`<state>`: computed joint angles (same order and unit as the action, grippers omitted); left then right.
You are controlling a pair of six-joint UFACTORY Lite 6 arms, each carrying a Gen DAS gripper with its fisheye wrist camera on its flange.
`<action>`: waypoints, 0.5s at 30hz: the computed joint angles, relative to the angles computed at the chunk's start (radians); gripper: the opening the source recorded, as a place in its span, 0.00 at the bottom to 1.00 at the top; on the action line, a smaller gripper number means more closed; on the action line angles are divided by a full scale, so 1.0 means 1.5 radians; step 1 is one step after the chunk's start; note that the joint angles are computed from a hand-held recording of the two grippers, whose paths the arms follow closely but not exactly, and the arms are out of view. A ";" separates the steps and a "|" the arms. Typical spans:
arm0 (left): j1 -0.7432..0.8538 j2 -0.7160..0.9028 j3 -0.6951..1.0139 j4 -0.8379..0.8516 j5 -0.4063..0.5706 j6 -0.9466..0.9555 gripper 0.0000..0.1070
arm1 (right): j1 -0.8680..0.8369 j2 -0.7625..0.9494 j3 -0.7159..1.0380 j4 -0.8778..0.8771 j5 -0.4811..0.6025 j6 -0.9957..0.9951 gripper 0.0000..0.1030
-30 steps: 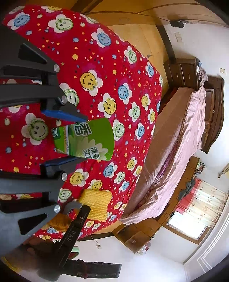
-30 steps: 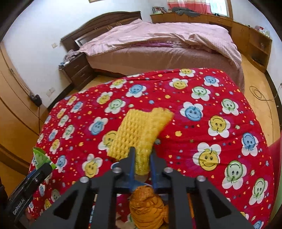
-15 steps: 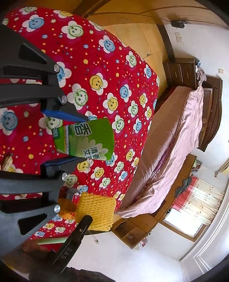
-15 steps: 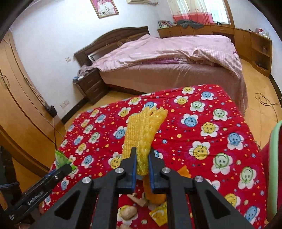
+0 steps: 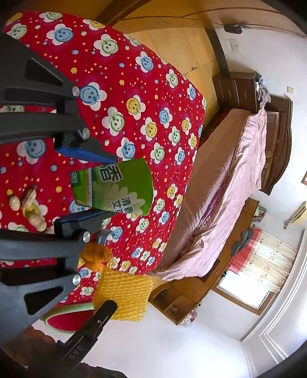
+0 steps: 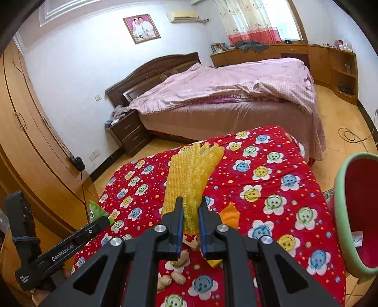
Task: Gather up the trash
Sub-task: 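Carry the green packet and yellow net to the red bucket and release both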
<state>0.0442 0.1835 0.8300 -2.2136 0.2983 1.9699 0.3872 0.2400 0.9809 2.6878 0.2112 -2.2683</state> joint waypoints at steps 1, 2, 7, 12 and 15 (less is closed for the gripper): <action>-0.003 -0.010 -0.007 -0.001 -0.001 0.000 0.35 | -0.002 -0.018 -0.017 0.008 0.004 -0.006 0.13; -0.007 -0.019 -0.014 0.000 -0.002 -0.001 0.35 | -0.005 -0.030 -0.030 0.008 0.008 -0.007 0.13; -0.034 -0.056 -0.039 0.006 -0.001 -0.010 0.35 | -0.018 -0.112 -0.112 0.034 0.025 -0.028 0.13; -0.071 -0.084 -0.052 0.014 -0.011 -0.027 0.35 | -0.037 -0.194 -0.188 0.048 0.037 -0.041 0.13; -0.093 -0.100 -0.059 0.013 -0.019 -0.031 0.35 | -0.053 -0.234 -0.221 0.038 0.040 -0.030 0.13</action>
